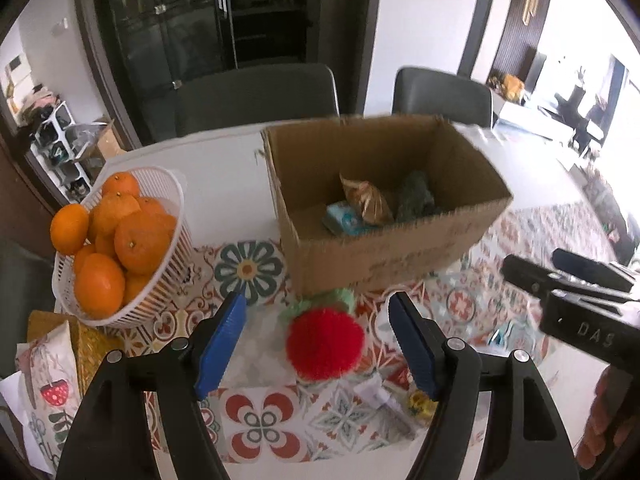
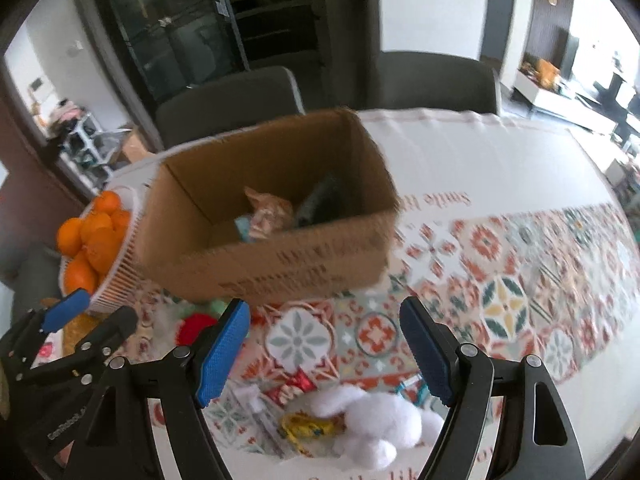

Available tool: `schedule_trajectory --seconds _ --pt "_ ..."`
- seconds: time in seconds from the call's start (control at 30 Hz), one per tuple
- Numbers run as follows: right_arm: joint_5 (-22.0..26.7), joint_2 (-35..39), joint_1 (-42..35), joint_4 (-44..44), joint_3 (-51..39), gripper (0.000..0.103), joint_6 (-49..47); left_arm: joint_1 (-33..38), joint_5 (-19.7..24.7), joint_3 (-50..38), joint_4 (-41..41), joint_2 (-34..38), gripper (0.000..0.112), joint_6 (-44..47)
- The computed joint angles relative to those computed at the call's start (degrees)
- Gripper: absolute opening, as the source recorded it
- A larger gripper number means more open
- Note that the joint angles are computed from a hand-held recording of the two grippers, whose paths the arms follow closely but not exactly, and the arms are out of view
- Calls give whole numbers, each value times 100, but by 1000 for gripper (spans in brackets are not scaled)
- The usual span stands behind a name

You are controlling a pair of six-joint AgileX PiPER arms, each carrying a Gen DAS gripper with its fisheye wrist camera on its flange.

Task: Organize soft objects
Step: 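Grasp the white plush bunny with the right tool while the left tool regrasps the red pompom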

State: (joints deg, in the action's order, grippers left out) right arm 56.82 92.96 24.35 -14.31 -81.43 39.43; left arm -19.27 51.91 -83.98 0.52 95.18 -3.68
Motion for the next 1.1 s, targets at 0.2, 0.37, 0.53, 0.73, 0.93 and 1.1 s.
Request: schedule_trajectory --seconds 0.2,0.37,0.53,0.73,0.93,1.1 --pt "359 -130 189 -361 509 83 961 -45 47 201 136 138 79 36" --pt "713 -146 422 -626 765 86 1814 -75 -73 370 327 215 86 -23" --pt "1025 -43 456 -520 938 87 2250 -202 -89 362 572 475 91 -88" --pt "863 -9 307 -112 1362 87 2545 -347 -158 338 867 845 93 -188" --pt "598 187 356 235 1653 87 2589 -304 -183 293 829 1192 93 -124" --pt "377 369 246 556 1819 87 2515 -308 -189 171 837 1493 93 -114"
